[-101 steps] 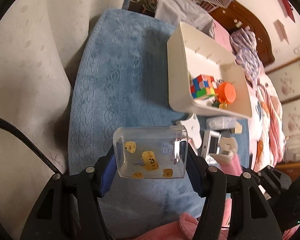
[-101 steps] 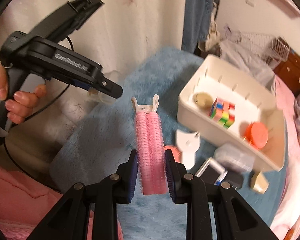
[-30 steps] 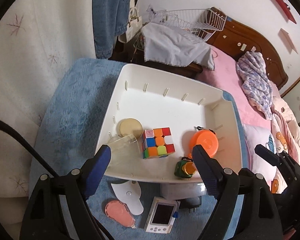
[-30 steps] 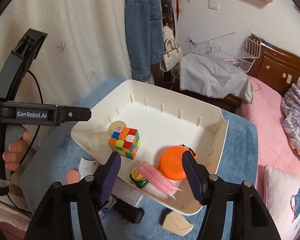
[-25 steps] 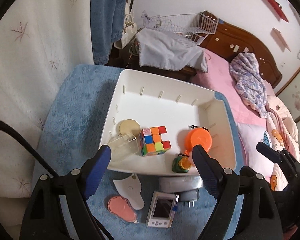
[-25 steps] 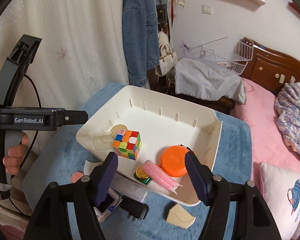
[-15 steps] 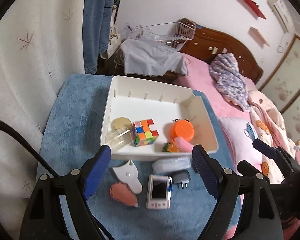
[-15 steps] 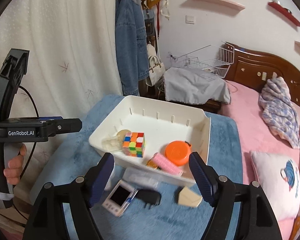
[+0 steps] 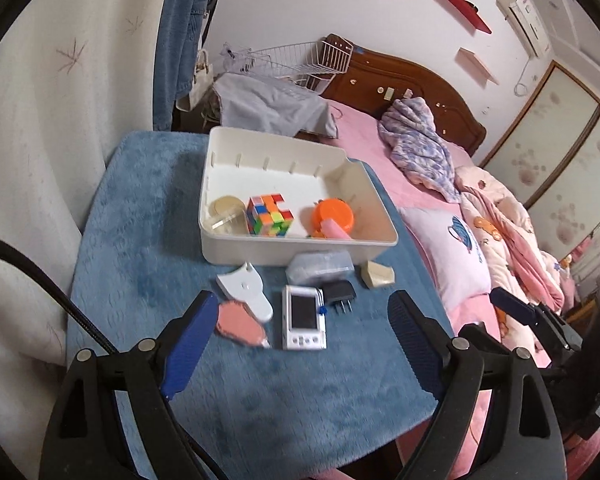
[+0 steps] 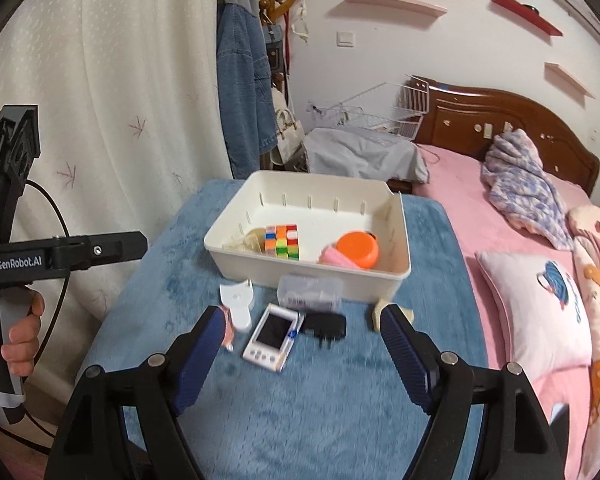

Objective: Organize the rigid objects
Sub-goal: 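Move the left tool to the white device while the right tool approaches the beige wedge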

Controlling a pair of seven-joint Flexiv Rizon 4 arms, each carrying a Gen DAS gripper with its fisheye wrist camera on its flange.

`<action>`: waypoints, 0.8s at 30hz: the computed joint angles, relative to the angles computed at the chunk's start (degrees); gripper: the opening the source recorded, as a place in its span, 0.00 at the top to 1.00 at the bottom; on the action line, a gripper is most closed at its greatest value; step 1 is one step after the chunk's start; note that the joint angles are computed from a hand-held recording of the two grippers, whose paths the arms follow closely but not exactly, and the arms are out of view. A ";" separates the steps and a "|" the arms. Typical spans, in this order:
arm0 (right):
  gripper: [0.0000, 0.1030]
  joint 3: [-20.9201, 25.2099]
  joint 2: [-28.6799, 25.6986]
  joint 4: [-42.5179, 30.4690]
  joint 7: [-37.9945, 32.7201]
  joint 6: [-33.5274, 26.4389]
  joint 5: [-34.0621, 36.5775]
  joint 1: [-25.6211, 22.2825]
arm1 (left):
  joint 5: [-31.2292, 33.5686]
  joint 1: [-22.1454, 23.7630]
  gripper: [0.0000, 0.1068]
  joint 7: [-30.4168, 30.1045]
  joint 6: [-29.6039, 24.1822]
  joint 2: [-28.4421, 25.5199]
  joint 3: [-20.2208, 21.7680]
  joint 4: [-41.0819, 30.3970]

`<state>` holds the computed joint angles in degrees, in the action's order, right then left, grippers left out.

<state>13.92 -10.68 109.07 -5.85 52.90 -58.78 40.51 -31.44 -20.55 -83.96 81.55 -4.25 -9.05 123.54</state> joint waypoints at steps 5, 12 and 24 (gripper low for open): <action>0.22 0.92 1.38 1.93 3.11 -2.62 -0.17 0.70 | 1.40 -0.50 0.17 -2.35 -1.24 -0.24 0.04 0.22; 0.22 0.85 3.59 6.68 10.10 0.49 -4.19 -1.76 | 14.01 -1.60 0.17 -13.02 -4.03 -3.07 1.72 -4.15; 0.21 -3.31 2.68 10.21 14.28 12.52 -17.13 -11.05 | 33.54 -6.00 0.17 -35.25 -19.16 -13.30 5.19 -20.51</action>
